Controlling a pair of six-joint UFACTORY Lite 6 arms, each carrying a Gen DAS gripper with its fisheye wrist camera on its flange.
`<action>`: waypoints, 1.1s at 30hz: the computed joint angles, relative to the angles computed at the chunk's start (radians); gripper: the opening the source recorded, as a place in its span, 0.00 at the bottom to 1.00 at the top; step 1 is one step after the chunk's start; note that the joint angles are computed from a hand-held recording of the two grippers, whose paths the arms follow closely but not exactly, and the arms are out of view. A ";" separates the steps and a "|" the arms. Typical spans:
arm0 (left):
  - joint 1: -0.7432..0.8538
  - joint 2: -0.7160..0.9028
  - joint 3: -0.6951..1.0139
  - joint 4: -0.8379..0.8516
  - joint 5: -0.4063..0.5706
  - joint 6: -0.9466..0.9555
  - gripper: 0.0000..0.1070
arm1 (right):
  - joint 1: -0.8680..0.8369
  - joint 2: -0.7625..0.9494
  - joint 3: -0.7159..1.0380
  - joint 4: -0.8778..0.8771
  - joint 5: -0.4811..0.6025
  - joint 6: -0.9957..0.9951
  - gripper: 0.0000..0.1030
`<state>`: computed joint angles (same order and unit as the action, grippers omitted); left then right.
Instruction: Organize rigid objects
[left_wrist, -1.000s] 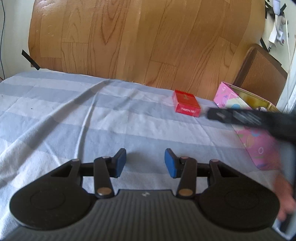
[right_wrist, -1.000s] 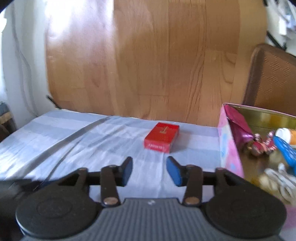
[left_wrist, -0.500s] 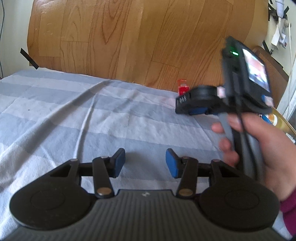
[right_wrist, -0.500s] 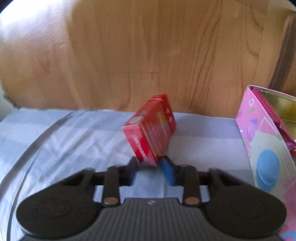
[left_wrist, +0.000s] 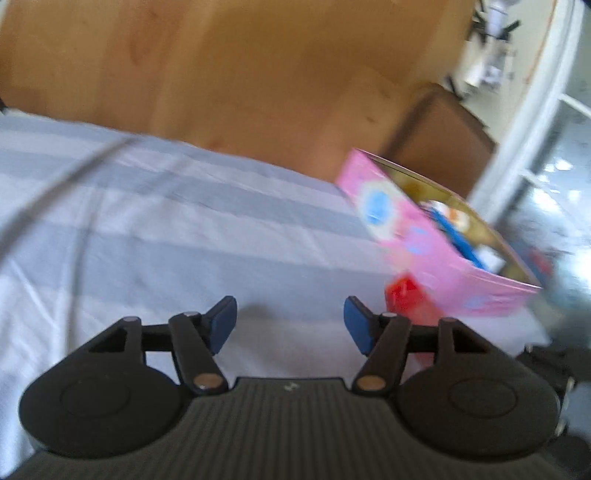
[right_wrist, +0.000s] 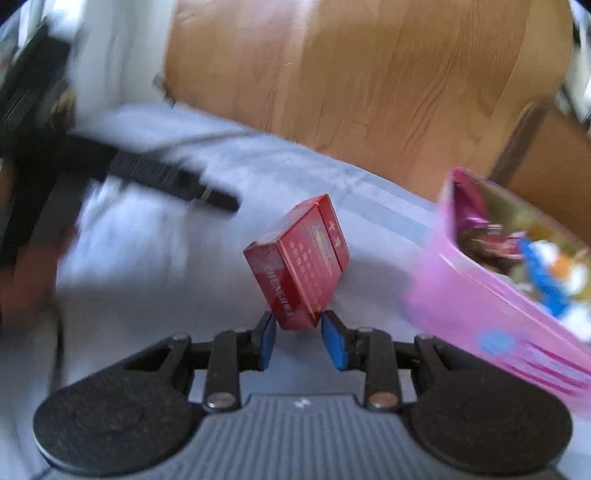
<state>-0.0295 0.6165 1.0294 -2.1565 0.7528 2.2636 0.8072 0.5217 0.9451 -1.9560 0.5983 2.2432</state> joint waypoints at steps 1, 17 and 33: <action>-0.004 -0.022 -0.028 0.027 0.020 -0.022 0.62 | 0.052 -0.052 -0.078 0.051 0.046 -0.051 0.28; -0.181 -0.227 -0.280 0.094 -0.083 -0.139 0.45 | 0.028 -0.302 -0.461 -0.515 0.069 0.686 0.57; -0.521 -0.092 0.278 -0.018 -0.301 -0.102 0.35 | -0.375 -0.496 -0.550 -0.731 0.217 0.777 0.36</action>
